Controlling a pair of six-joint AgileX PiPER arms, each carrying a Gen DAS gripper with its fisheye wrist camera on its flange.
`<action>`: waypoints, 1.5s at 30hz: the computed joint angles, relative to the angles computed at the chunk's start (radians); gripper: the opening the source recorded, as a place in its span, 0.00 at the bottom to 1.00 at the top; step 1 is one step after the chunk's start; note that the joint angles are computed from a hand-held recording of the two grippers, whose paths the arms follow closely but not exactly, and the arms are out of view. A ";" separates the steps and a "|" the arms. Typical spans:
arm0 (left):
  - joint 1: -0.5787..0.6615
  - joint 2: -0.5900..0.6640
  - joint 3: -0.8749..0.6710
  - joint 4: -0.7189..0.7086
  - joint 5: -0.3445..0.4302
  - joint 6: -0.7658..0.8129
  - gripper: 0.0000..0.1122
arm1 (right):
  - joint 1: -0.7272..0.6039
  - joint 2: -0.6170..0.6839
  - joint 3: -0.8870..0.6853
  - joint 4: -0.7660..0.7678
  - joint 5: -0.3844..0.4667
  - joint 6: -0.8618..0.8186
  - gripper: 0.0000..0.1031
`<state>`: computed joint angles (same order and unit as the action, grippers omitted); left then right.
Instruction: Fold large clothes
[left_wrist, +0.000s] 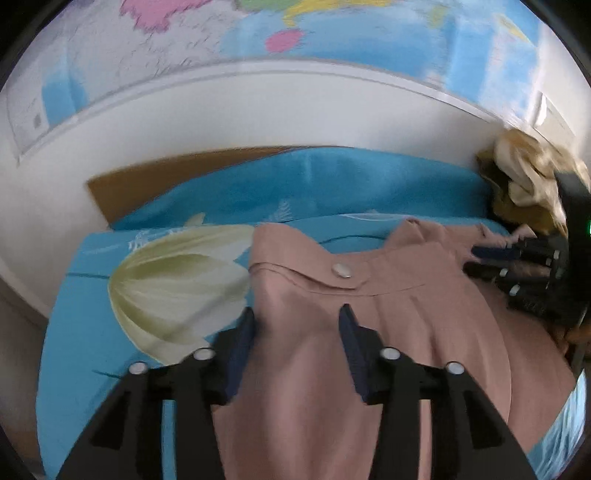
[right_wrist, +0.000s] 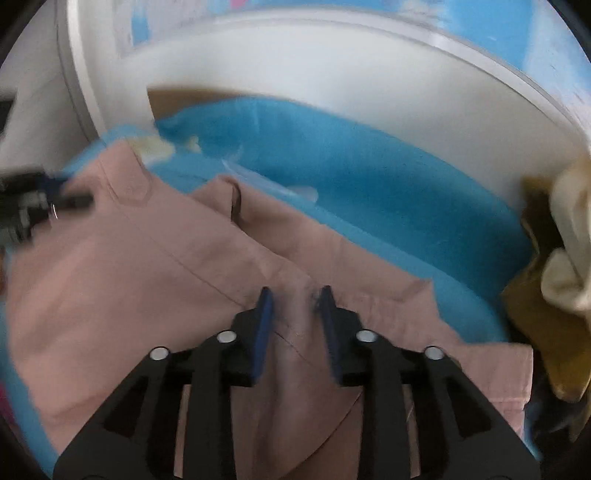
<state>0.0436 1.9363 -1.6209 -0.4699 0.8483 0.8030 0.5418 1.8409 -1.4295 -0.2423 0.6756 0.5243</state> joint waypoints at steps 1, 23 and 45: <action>-0.006 -0.014 0.025 0.011 -0.016 0.014 0.41 | -0.001 -0.054 0.050 -0.022 -0.019 0.033 0.43; -0.006 -0.159 0.264 0.017 -0.186 0.028 0.53 | -0.003 -0.593 0.559 -0.159 0.004 0.368 0.35; 0.172 -0.257 0.435 -0.080 -0.122 0.128 0.68 | 0.027 -0.938 0.801 -0.012 -0.009 0.547 0.61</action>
